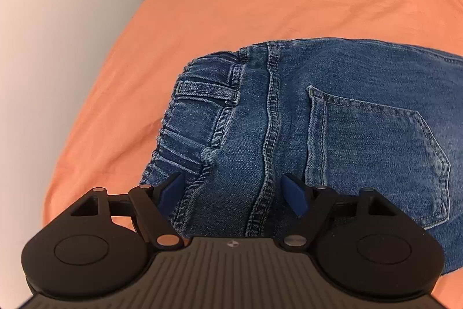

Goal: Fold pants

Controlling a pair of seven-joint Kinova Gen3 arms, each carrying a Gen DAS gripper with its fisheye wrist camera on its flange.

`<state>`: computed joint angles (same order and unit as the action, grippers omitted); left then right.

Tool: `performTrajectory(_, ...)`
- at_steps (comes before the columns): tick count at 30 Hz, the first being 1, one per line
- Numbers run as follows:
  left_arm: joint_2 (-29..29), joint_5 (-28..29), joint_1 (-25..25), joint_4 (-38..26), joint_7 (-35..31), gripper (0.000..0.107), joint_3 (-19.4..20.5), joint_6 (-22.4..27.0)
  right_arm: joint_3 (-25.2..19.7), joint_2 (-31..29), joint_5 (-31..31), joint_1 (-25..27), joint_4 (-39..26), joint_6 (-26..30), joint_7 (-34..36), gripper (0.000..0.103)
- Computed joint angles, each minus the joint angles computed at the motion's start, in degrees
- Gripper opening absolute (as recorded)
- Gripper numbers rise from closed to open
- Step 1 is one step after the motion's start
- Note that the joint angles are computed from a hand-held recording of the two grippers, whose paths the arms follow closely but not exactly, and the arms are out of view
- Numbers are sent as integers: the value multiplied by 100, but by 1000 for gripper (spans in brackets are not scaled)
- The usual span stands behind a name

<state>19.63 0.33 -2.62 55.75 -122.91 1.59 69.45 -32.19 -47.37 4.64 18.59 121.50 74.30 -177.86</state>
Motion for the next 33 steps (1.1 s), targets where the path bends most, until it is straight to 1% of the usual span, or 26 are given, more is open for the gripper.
performTrajectory(3,28,-18,14,-95,18,89,-4,116,85,-248,-151,25,71,-20,-142,30)
performTrajectory(4,43,-24,23,-122,47,89,-8,142,106,-336,-166,17,104,-88,-144,27)
performTrajectory(5,71,-45,47,-161,91,89,-14,164,93,-401,-157,31,127,-157,-124,22)
performTrajectory(7,56,-102,102,-97,175,89,-30,99,-51,-445,-61,169,82,-204,-47,17)
performTrajectory(10,0,-148,113,114,187,89,-38,-125,-27,-392,-43,265,119,-386,111,18)
performTrajectory(11,-7,-155,114,142,198,89,-38,-152,29,-354,-102,294,160,-445,78,15)
performTrajectory(12,2,-159,111,131,191,89,-32,-142,32,-280,-140,354,153,-411,47,0)
performTrajectory(14,44,-160,86,36,104,90,-13,-26,-144,-109,65,457,-69,-249,189,0)
performTrajectory(15,101,-175,88,-63,67,90,-7,69,-302,-69,298,503,-263,-149,339,0)
performTrajectory(16,154,-198,99,-145,32,90,-5,141,-365,-31,507,448,-450,-89,518,0)
performTrajectory(18,243,-270,166,-211,55,89,-23,160,-504,161,758,495,-830,247,913,0)
performTrajectory(19,274,-303,196,-221,81,88,-33,177,-512,240,798,478,-911,394,1064,0)
performTrajectory(21,277,-375,247,-143,52,88,-38,93,-394,333,708,368,-817,577,1185,0)
performTrajectory(22,262,-408,268,-93,30,88,-39,38,-277,296,580,330,-670,563,1106,0)
performTrajectory(23,253,-455,301,-68,16,89,-43,4,-201,258,474,283,-501,502,995,0)
performTrajectory(26,212,-566,376,-69,-63,90,-39,-28,-212,236,316,172,-92,242,765,0)
performTrajectory(27,166,-549,364,-45,-99,90,-29,-56,-213,215,297,174,-28,208,675,3)
performTrajectory(28,78,-472,326,27,-182,90,-17,-122,-269,217,325,221,-27,264,557,15)
performTrajectory(29,-18,-307,329,102,-347,90,-111,-207,-374,236,379,322,-96,412,523,22)
performTrajectory(30,-125,-168,262,180,-526,90,-101,-277,-498,294,449,382,-205,592,510,27)
performTrajectory(31,-254,-7,106,276,-754,89,15,-309,-575,354,495,394,-339,767,525,26)
performTrajectory(33,-395,326,-403,235,-1220,89,478,-93,-617,384,460,235,-626,974,600,26)
